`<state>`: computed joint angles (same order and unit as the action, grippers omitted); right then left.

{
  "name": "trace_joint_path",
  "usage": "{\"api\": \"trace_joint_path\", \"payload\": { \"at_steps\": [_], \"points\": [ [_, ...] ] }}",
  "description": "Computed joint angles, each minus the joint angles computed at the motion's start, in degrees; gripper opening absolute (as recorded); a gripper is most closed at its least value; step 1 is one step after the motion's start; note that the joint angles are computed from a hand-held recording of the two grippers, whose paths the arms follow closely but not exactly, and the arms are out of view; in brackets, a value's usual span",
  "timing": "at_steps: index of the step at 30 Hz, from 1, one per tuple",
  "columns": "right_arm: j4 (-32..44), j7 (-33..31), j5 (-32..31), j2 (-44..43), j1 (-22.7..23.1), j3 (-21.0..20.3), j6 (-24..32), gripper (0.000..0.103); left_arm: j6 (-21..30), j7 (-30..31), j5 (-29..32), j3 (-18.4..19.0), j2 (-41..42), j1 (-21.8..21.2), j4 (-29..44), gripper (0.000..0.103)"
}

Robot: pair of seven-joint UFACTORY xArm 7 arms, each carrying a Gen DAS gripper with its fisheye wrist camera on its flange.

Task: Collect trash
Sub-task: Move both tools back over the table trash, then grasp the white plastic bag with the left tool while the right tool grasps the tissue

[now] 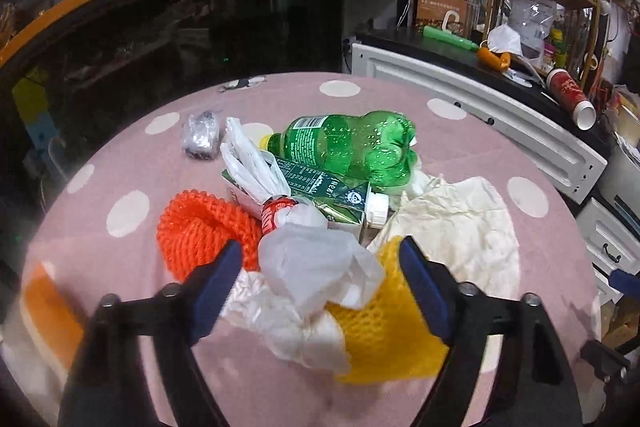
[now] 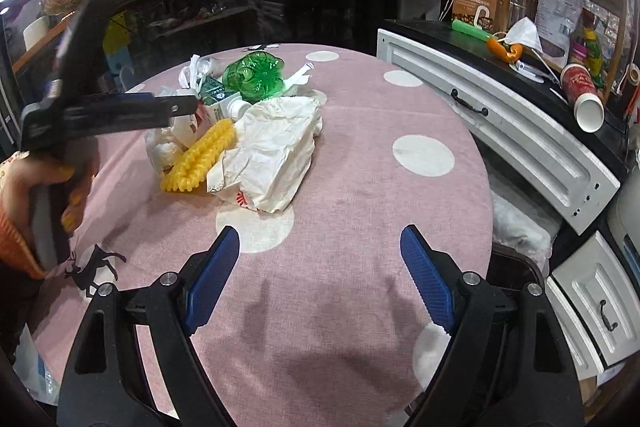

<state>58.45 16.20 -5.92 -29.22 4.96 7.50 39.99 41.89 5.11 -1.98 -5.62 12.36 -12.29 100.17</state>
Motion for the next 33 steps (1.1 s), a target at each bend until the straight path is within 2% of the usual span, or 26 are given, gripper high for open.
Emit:
{"api": "trace_joint_path", "payload": {
  "at_steps": [2,3,5,7,15,21,29,33],
  "points": [
    [-0.1,0.3,-0.1,0.0,-0.1,0.0,0.3,0.082,0.9,-0.2,-0.3,0.1,1.2,0.1,1.3,0.051],
    [0.0,0.4,-0.1,0.1,-0.2,0.0,0.4,0.082,1.2,-0.6,-0.6,0.1,1.5,0.2,1.5,0.045],
    [0.2,0.5,0.1,0.6,-0.2,-0.2,0.3,0.082,1.0,-0.8,-2.7,0.0,0.8,1.0,0.5,0.025],
    [0.4,0.4,0.4,1.1,0.0,-0.3,0.1,0.082,0.2,0.1,-5.2,-0.3,-0.6,1.9,-1.1,0.014],
    [2.3,-0.7,1.2,3.7,1.6,0.1,-2.0,0.082,-6.3,4.8,-13.6,0.3,-10.3,4.3,-11.5,0.01],
    [6.9,-3.7,3.3,8.6,4.7,0.2,-2.9,0.082,-12.1,7.6,-16.6,2.1,-18.3,3.9,-20.8,0.009],
    [15.8,-9.4,4.9,17.4,8.8,1.3,-2.8,0.082,-16.8,5.6,-14.3,3.6,-25.2,3.9,-29.6,0.009],
    [23.9,-12.0,5.5,24.8,10.5,1.7,0.5,0.082,-18.2,4.4,-13.1,4.2,-27.6,3.8,-32.7,0.009]
  ]
}}
